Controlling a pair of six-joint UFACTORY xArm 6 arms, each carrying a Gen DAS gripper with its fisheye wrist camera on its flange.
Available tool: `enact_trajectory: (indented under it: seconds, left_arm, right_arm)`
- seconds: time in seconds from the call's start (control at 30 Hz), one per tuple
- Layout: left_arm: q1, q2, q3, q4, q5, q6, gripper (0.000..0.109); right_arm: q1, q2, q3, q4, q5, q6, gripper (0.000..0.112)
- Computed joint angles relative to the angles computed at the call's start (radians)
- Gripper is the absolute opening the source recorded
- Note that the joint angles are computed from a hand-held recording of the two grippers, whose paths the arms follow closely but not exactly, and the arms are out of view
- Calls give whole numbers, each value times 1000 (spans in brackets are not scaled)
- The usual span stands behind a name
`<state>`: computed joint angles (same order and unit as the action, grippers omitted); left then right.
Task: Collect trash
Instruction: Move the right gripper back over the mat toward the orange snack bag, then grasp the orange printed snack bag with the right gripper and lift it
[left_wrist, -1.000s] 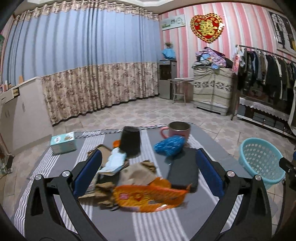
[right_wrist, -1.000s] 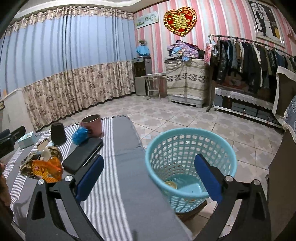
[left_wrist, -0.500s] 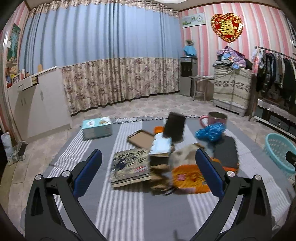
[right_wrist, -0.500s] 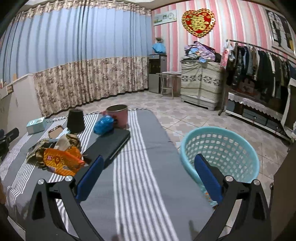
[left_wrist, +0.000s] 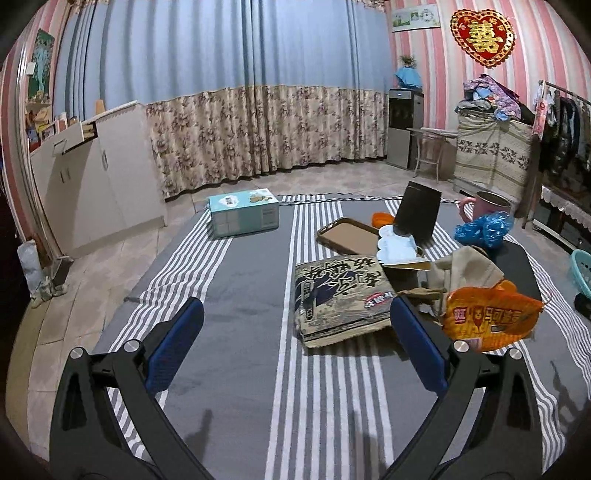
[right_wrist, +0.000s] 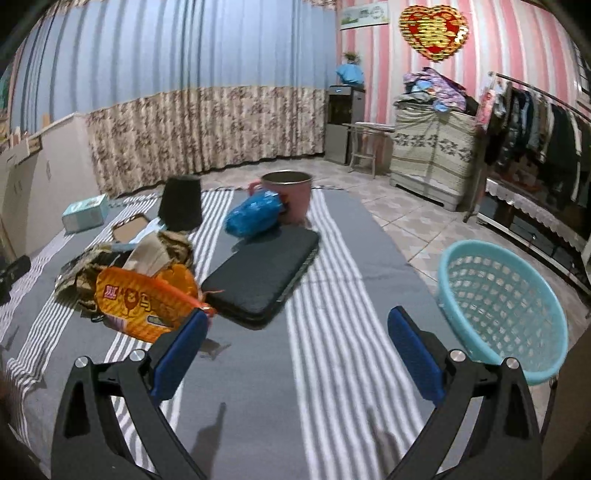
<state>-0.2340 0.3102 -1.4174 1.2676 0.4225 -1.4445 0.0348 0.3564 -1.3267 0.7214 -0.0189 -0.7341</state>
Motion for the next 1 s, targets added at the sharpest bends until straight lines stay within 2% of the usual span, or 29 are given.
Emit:
enact_trajectory:
  seconds: [0.17,0.3,0.4,0.57,0.63,0.7,0.8,1.0]
  left_arm:
    - [3,15,-10,-22,-7,24,97]
    - [-1,23,-14,-20,-9,34,98]
    - [-2,28,-18,-26,-9,42,98]
    - [2,37,-28,-39,-21,48,97]
    - [3,43,-35,-50,-23,57,98]
    - [0,53,-47,-70,-19,76,97]
    - [-4,58,-54,-80,-15,85,98]
    - [-13,64,-66,-77,-12,91,97]
  right_arm:
    - [5,55,-72,-91,107,76,94]
    - [2,94,-137,-149,211,128,76]
    - [7,105,-160,-129,262,106,71]
    - [17,128,-199,-120,328,74,46]
    - [17,135,-215,-98,362,46,28]
    - [15,137,-223,-84,378,31,17]
    - [14,127,-213,-34,366,-3,8]
    - [-5,70,-147,19,285,-53,5]
